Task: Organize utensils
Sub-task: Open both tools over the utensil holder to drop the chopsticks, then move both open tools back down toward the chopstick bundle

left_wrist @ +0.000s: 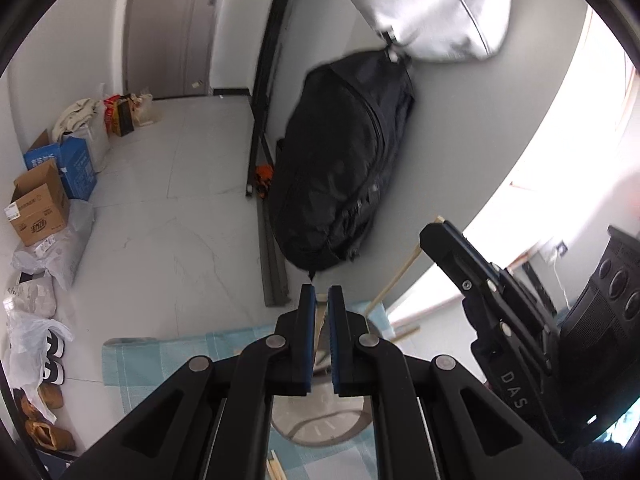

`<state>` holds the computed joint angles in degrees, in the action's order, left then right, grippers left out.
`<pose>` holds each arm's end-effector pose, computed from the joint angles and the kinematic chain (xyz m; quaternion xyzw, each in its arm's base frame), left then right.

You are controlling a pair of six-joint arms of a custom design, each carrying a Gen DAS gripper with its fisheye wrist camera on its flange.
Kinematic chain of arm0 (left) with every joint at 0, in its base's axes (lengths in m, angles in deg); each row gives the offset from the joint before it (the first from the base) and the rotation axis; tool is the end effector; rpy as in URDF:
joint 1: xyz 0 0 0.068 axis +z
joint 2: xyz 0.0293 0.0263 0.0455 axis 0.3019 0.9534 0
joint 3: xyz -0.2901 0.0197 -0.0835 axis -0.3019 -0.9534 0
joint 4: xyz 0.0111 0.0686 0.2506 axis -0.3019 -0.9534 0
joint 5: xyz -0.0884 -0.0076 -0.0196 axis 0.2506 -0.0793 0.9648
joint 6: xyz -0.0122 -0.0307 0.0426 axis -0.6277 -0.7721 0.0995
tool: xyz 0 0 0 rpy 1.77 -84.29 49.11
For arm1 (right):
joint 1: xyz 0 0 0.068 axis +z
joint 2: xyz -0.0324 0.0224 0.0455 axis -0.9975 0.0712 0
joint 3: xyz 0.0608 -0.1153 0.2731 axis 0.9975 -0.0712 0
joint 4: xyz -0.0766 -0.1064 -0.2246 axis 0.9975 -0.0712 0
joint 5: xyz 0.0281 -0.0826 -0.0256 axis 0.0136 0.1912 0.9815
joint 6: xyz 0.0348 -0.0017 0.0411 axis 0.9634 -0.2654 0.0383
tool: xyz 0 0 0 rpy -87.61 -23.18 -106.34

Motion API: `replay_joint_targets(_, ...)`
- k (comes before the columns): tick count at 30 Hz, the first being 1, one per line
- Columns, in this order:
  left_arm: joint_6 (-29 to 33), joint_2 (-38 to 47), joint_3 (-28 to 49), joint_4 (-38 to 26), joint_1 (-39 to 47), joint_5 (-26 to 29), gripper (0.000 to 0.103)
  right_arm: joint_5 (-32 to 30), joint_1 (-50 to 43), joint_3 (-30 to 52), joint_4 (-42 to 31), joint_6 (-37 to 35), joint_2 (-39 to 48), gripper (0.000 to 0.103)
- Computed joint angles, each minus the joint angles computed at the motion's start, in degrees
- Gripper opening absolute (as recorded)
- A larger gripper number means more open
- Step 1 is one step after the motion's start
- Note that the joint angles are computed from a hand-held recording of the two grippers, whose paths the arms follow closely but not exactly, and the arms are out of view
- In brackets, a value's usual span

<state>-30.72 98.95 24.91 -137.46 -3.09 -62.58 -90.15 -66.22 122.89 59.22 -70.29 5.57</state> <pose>0.2745 -0.1070 0.4045 0.0484 0.9275 -0.1578 0.3354 0.2730 0.1053 0.3728 -0.1465 0.7754 0.2206 0.5733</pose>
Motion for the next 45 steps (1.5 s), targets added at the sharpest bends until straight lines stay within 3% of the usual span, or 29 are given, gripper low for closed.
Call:
replay_joint_targets(7,-2.46,-0.80,-0.86,-3.91,2.00,5.12,0.003,-5.34,-1.73,-1.96,-9.38,-1.16,-3.49,0.009)
replay_joint_targets(8,-2.69,-1.11,-0.53,-4.95,1.99,4.70,0.006,-6.59,-2.29,-2.29,-10.13,-0.63,-4.07,0.009)
replay_joint_targets(9,-2.92,-1.15,-0.32,-5.28,1.70,3.92,0.016,-7.10,-2.59,-2.33,-11.29,-0.31,-4.55,0.011)
replay_joint_targets(11,-4.38,-3.45,-1.35,-4.86,1.35,2.00,0.027,-8.75,-3.93,-2.56,-13.22,0.96,-5.81,0.025)
replay_joint_targets(12,-4.98,-5.14,-2.49,-3.80,1.22,1.91,0.032,-9.70,-4.84,-3.20,-13.51,2.51,-7.18,0.041)
replay_joint_targets(13,-4.94,-6.13,-3.07,-3.40,1.14,1.87,0.035,-10.06,-5.40,-3.52,-13.55,3.38,-8.02,0.050)
replay_joint_targets(15,-5.84,-7.59,-3.44,-3.36,-0.13,-0.95,0.043,-10.83,-6.15,-3.82,-14.46,4.00,-9.97,0.050)
replay_joint_targets(17,-6.60,-9.43,-3.56,-3.98,-2.25,-4.99,0.044,-10.28,-6.38,-3.90,-15.85,4.07,-12.05,0.056)
replay_joint_targets(19,-7.34,-10.35,-3.38,-4.80,-4.15,-9.14,0.045,-10.06,-6.59,-4.11,-16.69,4.10,-14.09,0.069)
replay_joint_targets(21,-8.73,-12.12,-3.72,-5.18,-6.48,-13.32,0.050,-9.23,-6.35,-4.17,-17.68,3.94,-16.22,0.072)
replay_joint_targets(23,-9.24,-13.43,-4.58,-4.86,-7.05,-15.41,0.060,-8.77,-6.24,-4.14,-18.68,3.90,-18.16,0.077)
replay_joint_targets(28,-11.68,-17.18,-6.40,-4.68,-10.51,-20.70,0.063,-5.86,-3.87,-3.72,-20.95,4.05,-22.19,0.089)
replay_joint_targets(31,-13.45,-18.98,-7.61,-4.88,-13.05,-24.09,0.075,-3.29,-1.00,-3.76,-21.69,4.44,-24.29,0.098)
replay_joint_targets(37,-15.61,-23.27,-11.28,-5.12,-18.03,-30.29,0.076,3.56,7.30,-4.38,-23.82,5.67,-27.98,0.103)
replay_joint_targets(41,-17.67,-27.95,-15.75,-3.17,-23.34,-38.78,0.077,6.73,12.00,-5.07,-25.38,6.13,-29.41,0.103)
replay_joint_targets(45,-19.45,-30.16,-19.39,-2.84,-25.99,-42.91,0.089,11.36,17.69,-7.09,-26.03,6.54,-30.97,0.103)
